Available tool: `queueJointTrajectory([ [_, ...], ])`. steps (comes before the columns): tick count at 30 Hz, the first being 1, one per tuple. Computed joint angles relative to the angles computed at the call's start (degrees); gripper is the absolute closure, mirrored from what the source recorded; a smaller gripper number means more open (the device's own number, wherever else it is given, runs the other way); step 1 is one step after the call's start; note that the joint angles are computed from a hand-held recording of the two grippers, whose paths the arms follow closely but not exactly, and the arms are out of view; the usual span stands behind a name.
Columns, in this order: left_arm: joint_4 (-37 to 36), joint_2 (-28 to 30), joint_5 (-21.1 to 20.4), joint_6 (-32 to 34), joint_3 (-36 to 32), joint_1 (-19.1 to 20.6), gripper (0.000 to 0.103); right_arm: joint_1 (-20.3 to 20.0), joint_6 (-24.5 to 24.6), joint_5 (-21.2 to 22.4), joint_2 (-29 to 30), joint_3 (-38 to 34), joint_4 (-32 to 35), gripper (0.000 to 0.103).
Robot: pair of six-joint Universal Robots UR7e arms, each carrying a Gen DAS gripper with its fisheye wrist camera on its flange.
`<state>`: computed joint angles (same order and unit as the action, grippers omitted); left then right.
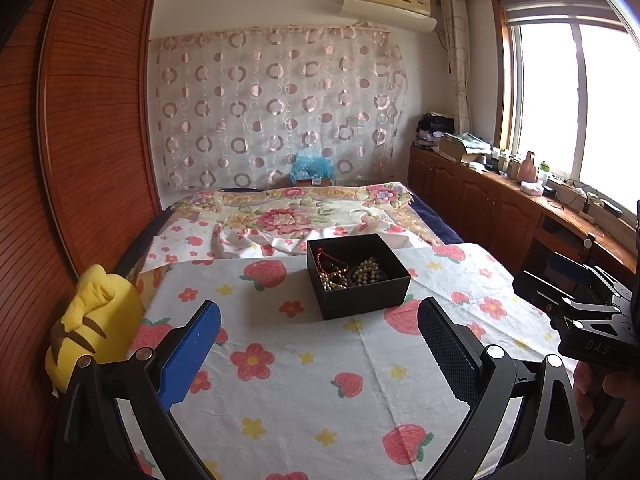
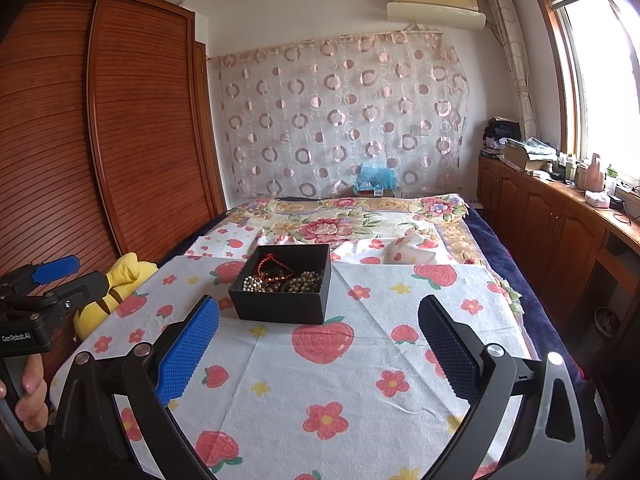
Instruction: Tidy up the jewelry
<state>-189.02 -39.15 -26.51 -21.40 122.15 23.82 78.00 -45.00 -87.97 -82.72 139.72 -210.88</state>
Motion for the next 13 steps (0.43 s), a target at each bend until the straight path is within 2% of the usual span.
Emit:
queueJointTrajectory([
  [13, 0.9, 0.04, -0.07, -0.46, -0.72, -0.41, 0.008, -0.05, 0.01, 0.11, -0.02, 0.03, -0.02, 0.003],
])
